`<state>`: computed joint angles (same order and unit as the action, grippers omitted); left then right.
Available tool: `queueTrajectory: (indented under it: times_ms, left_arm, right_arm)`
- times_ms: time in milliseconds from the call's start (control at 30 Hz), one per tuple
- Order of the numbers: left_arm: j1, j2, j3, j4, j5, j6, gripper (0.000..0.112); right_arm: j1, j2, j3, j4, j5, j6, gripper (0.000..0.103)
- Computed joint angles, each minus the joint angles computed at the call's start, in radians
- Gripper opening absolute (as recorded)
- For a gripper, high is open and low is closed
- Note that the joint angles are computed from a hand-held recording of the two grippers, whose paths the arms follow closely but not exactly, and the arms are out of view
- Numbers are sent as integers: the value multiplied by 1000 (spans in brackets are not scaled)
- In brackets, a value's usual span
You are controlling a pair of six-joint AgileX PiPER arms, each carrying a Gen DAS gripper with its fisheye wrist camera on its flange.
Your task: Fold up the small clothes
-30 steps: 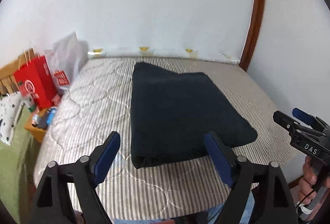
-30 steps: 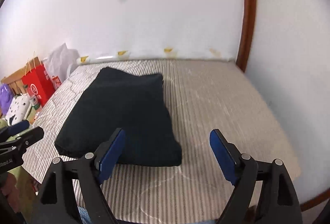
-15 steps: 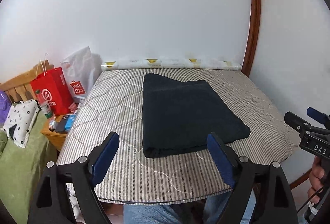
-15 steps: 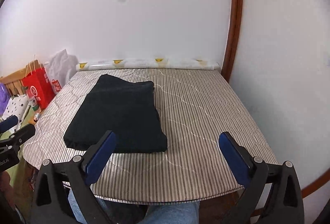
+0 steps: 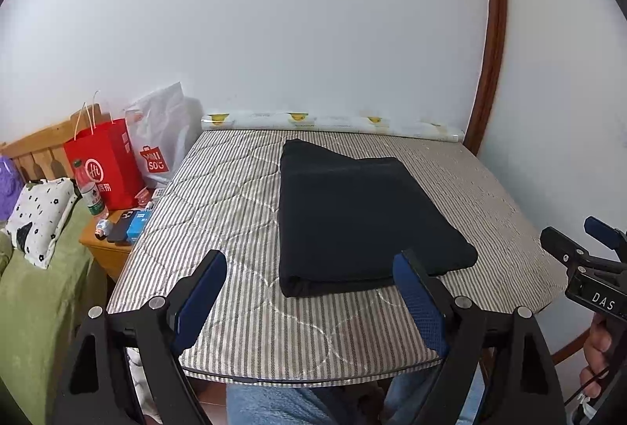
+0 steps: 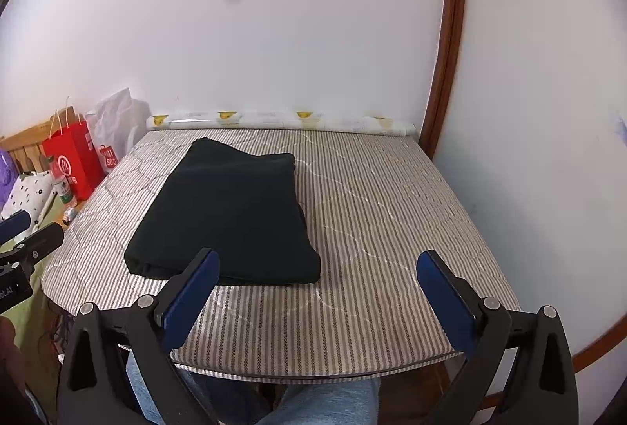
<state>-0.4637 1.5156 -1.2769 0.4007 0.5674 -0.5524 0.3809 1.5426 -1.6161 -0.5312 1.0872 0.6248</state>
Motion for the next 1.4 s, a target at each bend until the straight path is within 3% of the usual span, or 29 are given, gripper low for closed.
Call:
queueTrajectory:
  times_ms: [1400]
  left_arm:
    - [-52, 13, -18, 61, 29, -47, 86]
  right_arm:
    - [-40, -37, 44, 13, -20, -15, 100]
